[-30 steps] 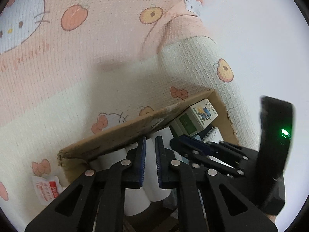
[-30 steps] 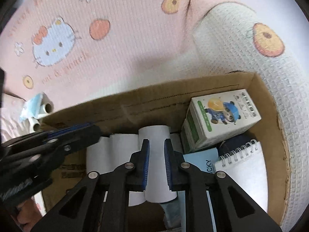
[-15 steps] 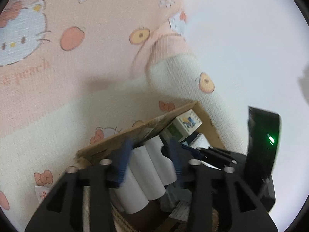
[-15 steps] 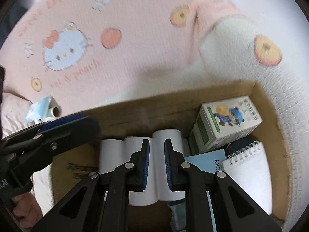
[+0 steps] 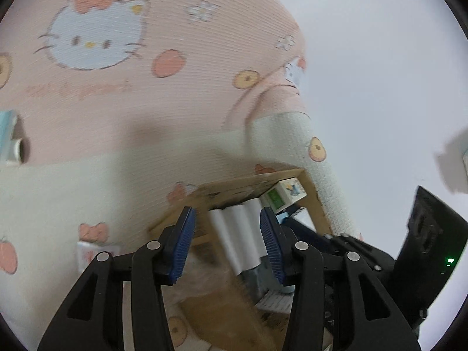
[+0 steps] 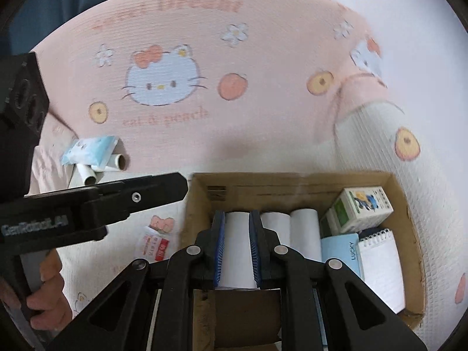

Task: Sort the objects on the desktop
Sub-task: 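Withdraw both tools from the box and move back to the remaining rolls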

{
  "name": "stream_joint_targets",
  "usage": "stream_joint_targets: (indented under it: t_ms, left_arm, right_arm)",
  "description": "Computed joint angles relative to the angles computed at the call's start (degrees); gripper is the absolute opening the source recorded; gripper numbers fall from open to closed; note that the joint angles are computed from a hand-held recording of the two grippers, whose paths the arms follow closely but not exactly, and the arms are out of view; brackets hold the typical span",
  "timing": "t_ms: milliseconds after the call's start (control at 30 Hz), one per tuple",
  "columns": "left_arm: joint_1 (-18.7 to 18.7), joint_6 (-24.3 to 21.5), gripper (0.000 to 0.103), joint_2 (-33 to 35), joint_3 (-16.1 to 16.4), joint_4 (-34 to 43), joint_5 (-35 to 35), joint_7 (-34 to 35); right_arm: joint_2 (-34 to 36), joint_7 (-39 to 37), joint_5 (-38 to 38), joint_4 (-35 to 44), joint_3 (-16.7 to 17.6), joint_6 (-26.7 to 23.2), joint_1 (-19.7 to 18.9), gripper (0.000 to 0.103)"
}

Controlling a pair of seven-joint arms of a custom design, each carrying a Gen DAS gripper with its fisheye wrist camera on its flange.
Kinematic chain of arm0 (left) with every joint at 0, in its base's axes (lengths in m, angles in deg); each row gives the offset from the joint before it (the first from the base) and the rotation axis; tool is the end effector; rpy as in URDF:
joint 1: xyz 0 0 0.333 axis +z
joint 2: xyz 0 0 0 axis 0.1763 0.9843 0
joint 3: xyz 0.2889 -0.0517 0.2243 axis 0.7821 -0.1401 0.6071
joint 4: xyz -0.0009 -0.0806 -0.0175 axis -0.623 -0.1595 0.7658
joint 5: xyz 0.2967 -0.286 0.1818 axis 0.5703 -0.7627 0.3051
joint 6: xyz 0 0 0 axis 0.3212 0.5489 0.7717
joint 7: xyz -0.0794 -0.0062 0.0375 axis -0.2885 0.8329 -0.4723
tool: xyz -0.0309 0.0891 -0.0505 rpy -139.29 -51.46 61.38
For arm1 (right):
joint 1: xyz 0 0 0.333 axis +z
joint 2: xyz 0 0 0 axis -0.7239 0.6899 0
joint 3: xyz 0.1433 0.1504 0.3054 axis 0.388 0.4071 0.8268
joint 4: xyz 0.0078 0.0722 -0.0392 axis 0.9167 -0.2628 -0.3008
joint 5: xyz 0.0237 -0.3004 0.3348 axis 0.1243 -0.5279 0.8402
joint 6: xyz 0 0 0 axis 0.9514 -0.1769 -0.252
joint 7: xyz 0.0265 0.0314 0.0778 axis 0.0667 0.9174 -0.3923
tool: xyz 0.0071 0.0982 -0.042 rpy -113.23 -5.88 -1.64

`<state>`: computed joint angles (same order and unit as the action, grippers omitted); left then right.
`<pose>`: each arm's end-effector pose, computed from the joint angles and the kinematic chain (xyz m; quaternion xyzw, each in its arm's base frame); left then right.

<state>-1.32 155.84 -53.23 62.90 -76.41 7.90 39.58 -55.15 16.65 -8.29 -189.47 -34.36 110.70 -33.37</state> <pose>0.5737 -0.2545 0.4973 0.5211 -0.7291 0.4176 0.1501 0.5142 0.0983 0.5967 -0.7682 0.5579 -0.2183 0.2259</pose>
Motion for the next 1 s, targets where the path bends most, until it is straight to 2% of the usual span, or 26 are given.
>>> stream_joint_targets:
  t_ms: [267,367,500,567,667,800,833,867,933,1000]
  left_arm:
    - [3.3,-2.2,0.05,-1.4,2.8,-4.8,-5.0,4.8]
    - [4.2,-1.7,0.05,-1.6,3.3,-6.4,-4.8,6.3]
    - [4.4,3.7,0.05,-2.3,2.9,-8.6,-0.8,9.7]
    - [4.4,4.6,0.05,-3.1,3.2,-9.7,-1.1,13.0]
    - [4.7,6.0,0.05,-4.4,3.8,-11.8,0.8,15.8]
    - [5.1,10.7,0.05,-6.1,4.6,-15.9,2.6,18.1]
    - [5.3,11.2,0.05,-6.0,5.0,-16.4,2.7,18.2]
    - [5.4,11.5,0.048,-5.8,5.2,-16.7,2.9,18.1]
    - [6.1,12.0,0.045,-4.8,5.7,-16.7,3.9,16.7]
    - [7.0,12.1,0.042,-3.4,6.1,-16.3,4.7,15.7]
  right_arm:
    - [-3.8,2.8,-8.5,-3.7,5.2,4.0,1.1,0.013]
    - [-5.2,3.6,-9.2,-5.8,5.6,5.8,2.8,0.013]
    - [-5.2,5.0,-7.3,-8.0,5.0,9.2,5.8,0.013]
    - [-4.8,5.9,-5.7,-9.5,4.4,12.2,7.2,0.013]
    - [-3.6,8.6,-7.4,-12.1,5.6,18.4,6.1,0.013]
    - [-1.9,11.0,-12.7,-13.2,8.1,20.1,4.2,0.013]
    - [-1.3,10.7,-12.5,-13.3,6.7,20.2,6.3,0.013]
    - [-0.8,7.1,-8.8,-13.5,3.9,19.9,10.3,0.013]
    - [0.6,2.9,-4.4,-13.3,1.0,19.7,15.0,0.013]
    - [2.2,0.6,-3.8,-12.9,1.8,19.4,15.6,0.013]
